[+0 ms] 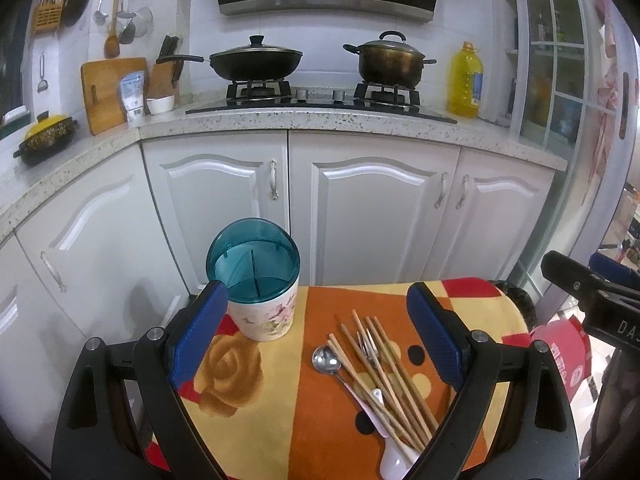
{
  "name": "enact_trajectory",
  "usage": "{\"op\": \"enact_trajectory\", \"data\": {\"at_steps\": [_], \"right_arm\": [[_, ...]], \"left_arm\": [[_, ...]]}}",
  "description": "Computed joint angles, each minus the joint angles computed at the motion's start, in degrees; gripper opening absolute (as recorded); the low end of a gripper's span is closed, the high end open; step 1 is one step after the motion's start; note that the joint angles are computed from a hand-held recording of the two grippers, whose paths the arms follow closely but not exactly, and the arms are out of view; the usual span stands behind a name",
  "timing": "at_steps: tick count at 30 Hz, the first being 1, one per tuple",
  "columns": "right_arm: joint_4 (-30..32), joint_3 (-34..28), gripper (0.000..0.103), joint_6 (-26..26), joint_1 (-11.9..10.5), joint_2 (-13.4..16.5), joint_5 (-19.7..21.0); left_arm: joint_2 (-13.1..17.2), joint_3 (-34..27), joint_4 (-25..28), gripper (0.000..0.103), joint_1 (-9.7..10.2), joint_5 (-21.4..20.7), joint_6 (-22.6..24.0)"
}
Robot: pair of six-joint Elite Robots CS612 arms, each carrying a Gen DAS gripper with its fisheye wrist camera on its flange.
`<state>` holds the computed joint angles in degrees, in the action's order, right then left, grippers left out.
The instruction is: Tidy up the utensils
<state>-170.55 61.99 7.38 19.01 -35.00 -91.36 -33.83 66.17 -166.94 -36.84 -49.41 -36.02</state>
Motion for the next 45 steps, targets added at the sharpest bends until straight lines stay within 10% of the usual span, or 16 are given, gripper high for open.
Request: {"op": "enact_trajectory", "data": {"at_steps": [45], "right_arm": [[3.04,-2.73,0.103,0.63,-0.38,1.67,-1.47]], "left_arm": [[2.03,-3.63,3.14,0.092,-0.12,3.17,0.63]]}}
